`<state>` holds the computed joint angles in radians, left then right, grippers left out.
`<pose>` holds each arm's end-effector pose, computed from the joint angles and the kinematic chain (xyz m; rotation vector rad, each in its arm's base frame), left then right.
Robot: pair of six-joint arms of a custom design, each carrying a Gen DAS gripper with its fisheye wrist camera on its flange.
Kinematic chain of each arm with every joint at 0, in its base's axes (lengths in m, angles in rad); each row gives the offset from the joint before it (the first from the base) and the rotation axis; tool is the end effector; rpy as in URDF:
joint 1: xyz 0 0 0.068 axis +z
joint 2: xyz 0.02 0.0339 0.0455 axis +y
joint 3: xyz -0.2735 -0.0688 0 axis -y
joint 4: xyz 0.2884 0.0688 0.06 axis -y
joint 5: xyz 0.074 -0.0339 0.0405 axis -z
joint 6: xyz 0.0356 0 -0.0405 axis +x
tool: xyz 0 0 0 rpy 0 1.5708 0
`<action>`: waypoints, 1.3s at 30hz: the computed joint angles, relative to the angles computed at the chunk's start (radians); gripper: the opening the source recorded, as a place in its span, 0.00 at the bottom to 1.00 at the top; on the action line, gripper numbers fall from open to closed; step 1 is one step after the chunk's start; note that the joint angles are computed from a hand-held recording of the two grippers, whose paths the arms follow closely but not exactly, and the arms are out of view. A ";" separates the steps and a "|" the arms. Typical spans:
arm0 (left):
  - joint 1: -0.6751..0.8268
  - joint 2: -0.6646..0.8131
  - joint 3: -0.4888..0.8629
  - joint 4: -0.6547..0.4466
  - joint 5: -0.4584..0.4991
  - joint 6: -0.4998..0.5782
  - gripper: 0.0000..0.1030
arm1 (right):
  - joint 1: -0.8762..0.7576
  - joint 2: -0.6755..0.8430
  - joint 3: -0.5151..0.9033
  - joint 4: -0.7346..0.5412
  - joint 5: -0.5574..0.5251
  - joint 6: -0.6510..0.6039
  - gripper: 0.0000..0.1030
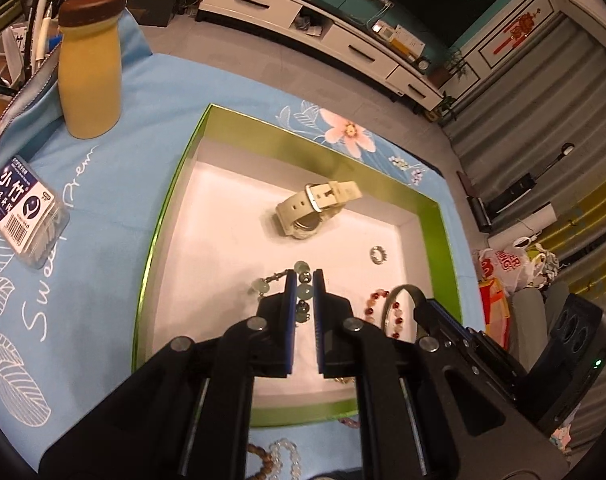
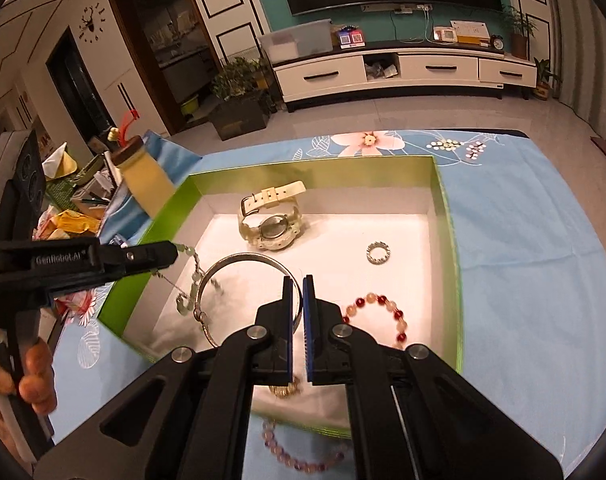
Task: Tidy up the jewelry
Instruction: 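Carry jade bracelet with left tool into green box while right drops bangle inside, then withdraw both open tools from the green box toward the remaining bracelets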
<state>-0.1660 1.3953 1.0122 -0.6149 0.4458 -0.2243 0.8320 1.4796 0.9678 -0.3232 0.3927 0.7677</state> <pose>0.3128 -0.0680 0.2415 0.0968 2.5789 -0.7196 0.2442 0.2478 0.2177 0.1041 2.3455 0.3227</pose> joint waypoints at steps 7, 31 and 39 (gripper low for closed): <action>-0.002 -0.004 -0.010 0.015 -0.034 -0.001 0.44 | -0.021 0.084 0.067 -0.016 -0.025 -0.010 0.16; 0.442 -0.613 -0.428 -0.330 0.041 0.331 0.61 | 0.289 -0.338 -0.270 -0.042 0.113 0.199 0.37; 0.573 -0.745 -0.437 -0.513 0.082 0.452 0.62 | 0.443 -0.388 -0.303 -0.086 0.177 0.329 0.37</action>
